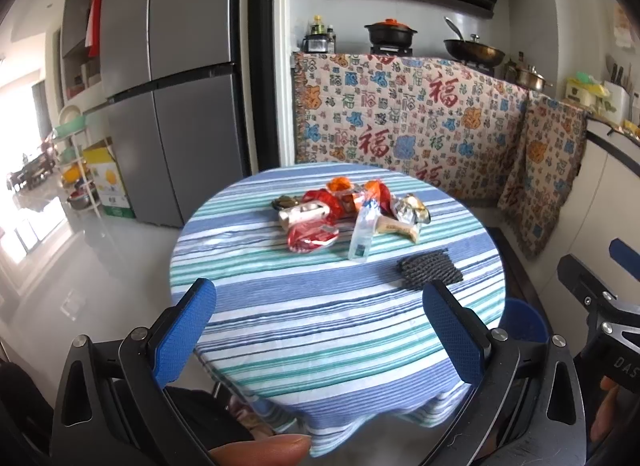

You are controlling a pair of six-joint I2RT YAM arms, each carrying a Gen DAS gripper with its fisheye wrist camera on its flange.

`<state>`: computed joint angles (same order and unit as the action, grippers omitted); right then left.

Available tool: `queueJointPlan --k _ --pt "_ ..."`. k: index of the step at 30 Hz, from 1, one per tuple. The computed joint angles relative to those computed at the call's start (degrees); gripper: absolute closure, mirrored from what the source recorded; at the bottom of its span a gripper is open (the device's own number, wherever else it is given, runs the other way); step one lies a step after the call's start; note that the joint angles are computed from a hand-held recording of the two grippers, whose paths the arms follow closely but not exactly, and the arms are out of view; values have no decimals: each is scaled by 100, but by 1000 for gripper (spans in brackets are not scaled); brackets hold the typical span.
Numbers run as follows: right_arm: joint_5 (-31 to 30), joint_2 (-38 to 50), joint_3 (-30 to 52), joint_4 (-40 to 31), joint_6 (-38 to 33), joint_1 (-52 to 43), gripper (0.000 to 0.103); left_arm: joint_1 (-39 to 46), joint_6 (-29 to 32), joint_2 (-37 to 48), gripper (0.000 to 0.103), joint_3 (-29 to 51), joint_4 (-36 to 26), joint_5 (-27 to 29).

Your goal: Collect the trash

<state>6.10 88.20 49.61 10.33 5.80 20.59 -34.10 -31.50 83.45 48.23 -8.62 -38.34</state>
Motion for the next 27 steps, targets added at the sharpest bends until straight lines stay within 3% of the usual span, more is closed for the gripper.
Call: queueJointPlan --k 10,17,23,27 --pt "-129 333 33 124 67 -16 0 310 19 366 0 26 193 356" --pt "-536 1291 484 144 199 -212 0 758 327 1352 0 202 1005 1107" --pt "-709 2686 1499 -251 104 -300 0 1315 538 2595 0 766 1559 1921" --pt "-639 3630 2491 -788 -61 -225 0 1696 518 3546 0 1542 1349 2505"
